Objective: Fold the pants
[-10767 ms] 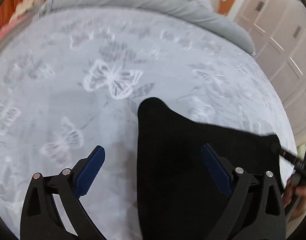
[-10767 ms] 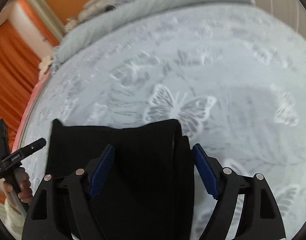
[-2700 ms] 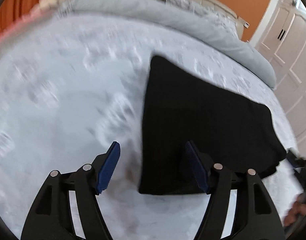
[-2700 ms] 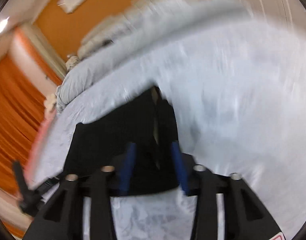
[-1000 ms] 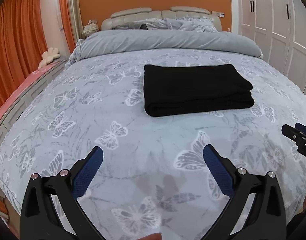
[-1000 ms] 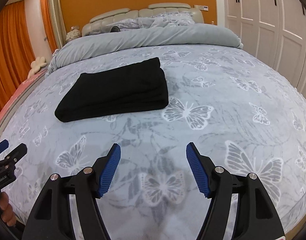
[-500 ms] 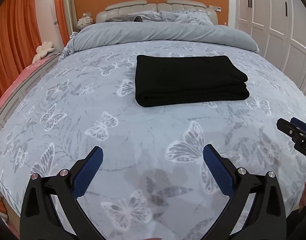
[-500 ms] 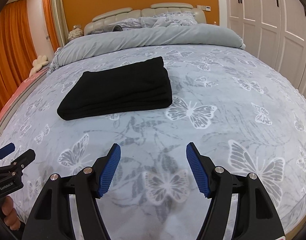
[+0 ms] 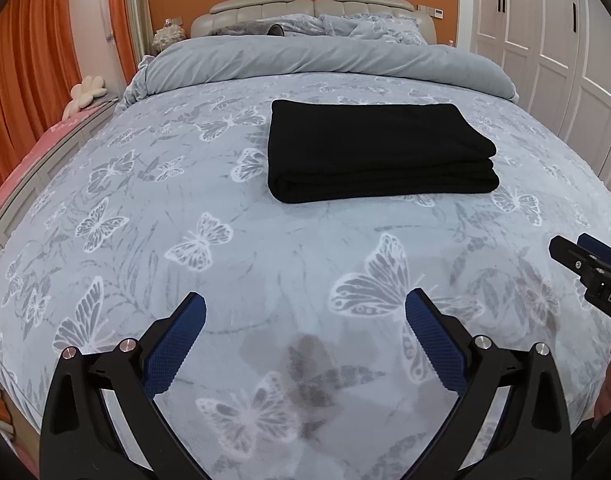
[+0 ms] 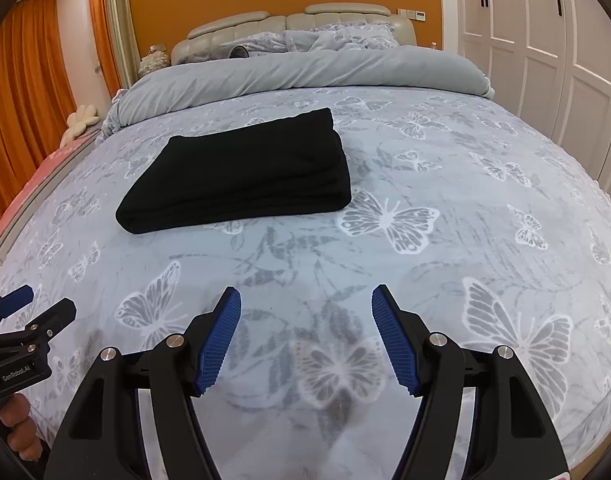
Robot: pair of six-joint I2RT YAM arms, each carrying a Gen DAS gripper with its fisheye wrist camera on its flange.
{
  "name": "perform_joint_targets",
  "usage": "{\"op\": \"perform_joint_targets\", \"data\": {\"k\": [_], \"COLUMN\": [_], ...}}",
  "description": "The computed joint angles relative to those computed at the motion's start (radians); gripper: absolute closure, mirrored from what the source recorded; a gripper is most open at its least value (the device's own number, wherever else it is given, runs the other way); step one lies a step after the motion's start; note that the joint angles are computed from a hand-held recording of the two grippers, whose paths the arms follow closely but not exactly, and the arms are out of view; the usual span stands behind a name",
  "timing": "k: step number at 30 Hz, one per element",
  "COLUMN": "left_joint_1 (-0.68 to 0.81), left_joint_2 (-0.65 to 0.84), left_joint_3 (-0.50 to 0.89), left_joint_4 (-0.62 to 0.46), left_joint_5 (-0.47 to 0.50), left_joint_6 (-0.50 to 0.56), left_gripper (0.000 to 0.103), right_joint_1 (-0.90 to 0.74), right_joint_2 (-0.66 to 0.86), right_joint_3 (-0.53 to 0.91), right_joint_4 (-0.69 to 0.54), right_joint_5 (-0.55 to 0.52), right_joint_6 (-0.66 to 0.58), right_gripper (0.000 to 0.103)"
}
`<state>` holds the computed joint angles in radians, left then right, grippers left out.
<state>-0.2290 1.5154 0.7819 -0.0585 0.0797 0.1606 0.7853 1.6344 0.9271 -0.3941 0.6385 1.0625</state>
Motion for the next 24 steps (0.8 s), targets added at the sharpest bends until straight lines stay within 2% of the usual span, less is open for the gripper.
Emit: {"op": "perform_joint_targets", "data": {"k": [4,24], "left_joint_1": [-0.018,-0.038], "left_joint_2": [-0.029,0.000], "left_joint_3": [-0.039,-0.014], "left_joint_4": [0.055,0.040], "left_joint_5": [-0.025,-0.028], "left_joint_6": [0.012,0.012], "left_gripper": [0.005,0.006], "right_joint_1": [0.002,0.004], "right_joint_2": [0.003,0.006], "right_joint_3": [0.003,0.001], "right_joint_4": [0.000,0.006], "right_joint_5": [0.001,0.004], "right_joint_6": [0.001,0.001], "right_gripper": [0.037,0.037]}}
